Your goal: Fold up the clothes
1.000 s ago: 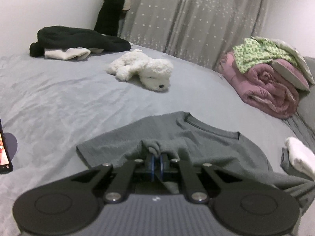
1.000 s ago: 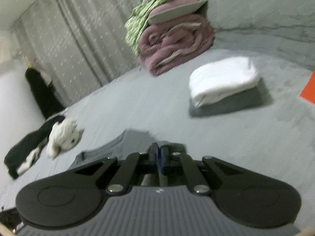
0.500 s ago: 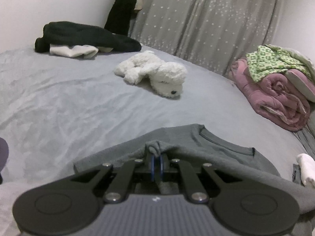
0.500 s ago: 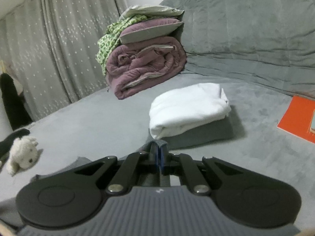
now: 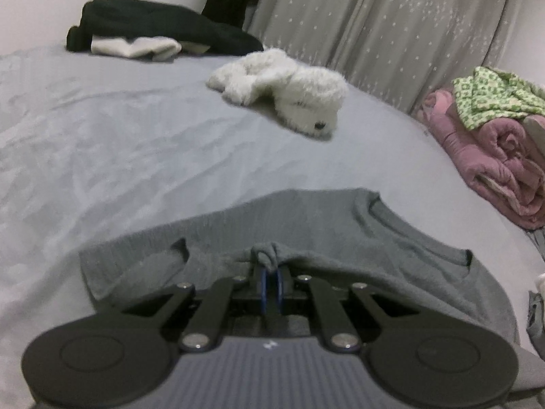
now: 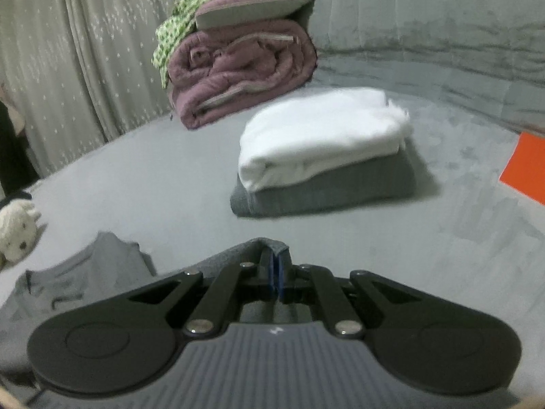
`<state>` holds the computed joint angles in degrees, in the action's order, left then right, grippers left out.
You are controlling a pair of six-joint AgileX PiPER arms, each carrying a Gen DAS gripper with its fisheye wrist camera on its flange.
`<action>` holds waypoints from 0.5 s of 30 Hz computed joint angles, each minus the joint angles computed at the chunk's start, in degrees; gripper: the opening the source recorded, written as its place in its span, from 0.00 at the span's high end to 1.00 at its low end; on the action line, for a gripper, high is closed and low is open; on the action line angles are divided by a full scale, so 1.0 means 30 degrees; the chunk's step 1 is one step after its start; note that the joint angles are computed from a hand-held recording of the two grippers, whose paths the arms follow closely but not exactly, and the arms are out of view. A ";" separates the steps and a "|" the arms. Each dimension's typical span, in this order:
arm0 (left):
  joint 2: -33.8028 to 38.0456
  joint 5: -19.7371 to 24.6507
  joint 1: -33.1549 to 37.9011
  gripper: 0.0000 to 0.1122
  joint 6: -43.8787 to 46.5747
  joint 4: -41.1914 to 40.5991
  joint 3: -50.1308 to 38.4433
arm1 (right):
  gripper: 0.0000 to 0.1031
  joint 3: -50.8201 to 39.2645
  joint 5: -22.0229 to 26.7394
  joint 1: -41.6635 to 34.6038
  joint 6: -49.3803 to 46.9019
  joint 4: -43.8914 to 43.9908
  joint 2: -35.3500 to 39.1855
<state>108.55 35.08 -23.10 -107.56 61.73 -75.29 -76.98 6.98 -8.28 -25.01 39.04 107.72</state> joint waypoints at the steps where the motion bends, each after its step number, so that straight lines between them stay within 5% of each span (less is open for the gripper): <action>1: 0.0084 -0.0063 0.0057 0.94 0.0139 -0.0118 -0.0025 | 0.95 -0.0192 0.0286 -0.0054 0.0510 -0.0630 0.0171; 8: -0.0157 0.0047 0.0155 0.84 0.1886 -0.1724 -0.0243 | 0.90 -0.1017 0.2262 -0.0414 0.4336 -0.4178 0.0668; 12: -0.0955 -0.0558 0.0358 0.67 0.2724 -0.2962 0.0248 | 0.87 -0.0916 0.3657 -0.1161 0.0978 -0.0708 0.0021; 13: -0.1184 -0.0786 0.0402 0.62 0.2836 -0.3180 0.0445 | 0.83 -0.0857 0.3977 -0.1342 0.0334 -0.0066 -0.0151; 15: -0.1681 -0.1221 0.0452 0.58 0.3111 -0.3622 0.0882 | 0.56 -0.0727 0.4703 -0.1781 -0.1003 0.1411 -0.0466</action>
